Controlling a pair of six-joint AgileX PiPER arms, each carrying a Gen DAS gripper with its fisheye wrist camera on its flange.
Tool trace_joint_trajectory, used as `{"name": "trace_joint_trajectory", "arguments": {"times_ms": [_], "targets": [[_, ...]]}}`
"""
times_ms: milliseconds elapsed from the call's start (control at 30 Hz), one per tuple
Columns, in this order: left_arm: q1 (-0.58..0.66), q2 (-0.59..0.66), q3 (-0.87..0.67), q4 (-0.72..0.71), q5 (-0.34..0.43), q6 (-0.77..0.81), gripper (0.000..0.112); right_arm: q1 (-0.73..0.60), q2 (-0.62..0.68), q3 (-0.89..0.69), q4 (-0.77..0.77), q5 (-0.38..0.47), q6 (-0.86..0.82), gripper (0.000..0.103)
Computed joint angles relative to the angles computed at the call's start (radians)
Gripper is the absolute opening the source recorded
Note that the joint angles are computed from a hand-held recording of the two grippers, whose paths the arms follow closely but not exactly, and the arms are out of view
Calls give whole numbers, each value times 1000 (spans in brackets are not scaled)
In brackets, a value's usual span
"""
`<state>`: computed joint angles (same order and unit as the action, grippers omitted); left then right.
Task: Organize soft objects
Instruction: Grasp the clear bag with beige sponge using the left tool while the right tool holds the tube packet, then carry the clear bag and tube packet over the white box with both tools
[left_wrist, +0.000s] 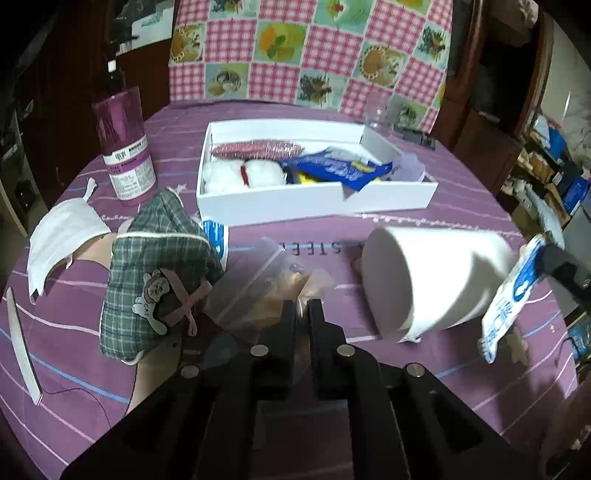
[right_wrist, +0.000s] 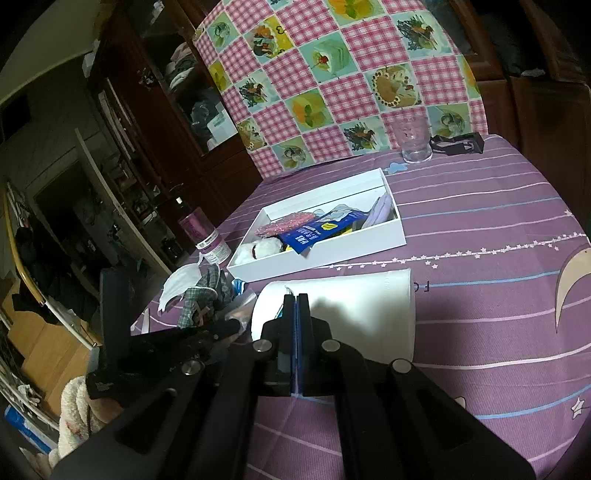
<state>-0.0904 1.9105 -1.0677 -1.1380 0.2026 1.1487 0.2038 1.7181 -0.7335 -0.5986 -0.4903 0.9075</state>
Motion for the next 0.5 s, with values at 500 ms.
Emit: {"name": "trace_joint_trajectory", "arguments": {"times_ms": [500], "targets": [[-19, -121, 62, 46, -98, -97, 5, 32, -48, -39, -100, 54, 73, 1]]}}
